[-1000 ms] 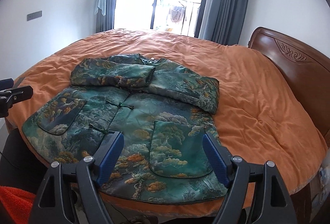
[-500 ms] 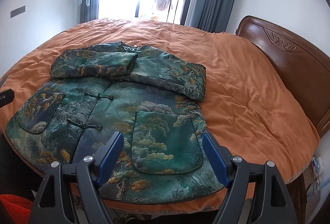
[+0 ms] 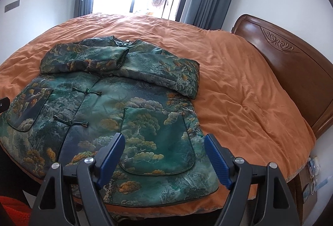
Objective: Fold large clothes
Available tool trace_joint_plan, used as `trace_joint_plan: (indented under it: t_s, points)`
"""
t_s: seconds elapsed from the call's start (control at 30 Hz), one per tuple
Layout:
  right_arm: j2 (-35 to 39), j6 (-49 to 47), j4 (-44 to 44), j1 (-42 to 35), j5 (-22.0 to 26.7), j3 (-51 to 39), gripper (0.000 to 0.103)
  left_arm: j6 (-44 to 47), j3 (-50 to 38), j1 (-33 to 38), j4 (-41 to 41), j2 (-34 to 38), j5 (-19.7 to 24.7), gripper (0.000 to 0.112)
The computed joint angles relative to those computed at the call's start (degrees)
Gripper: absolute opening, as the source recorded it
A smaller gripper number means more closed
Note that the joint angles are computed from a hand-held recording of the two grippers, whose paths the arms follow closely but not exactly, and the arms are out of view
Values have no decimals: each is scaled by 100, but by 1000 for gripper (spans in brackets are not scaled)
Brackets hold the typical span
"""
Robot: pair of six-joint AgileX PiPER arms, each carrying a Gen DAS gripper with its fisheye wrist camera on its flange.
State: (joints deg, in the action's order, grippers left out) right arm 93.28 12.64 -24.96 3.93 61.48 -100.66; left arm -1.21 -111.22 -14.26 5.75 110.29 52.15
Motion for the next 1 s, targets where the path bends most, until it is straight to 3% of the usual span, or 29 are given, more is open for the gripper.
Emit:
trace_joint_plan:
  t_s: [1.0]
  points:
    - [586,-166,148,-123,168,-428,80,-133,-687,-8,247,738,451,102]
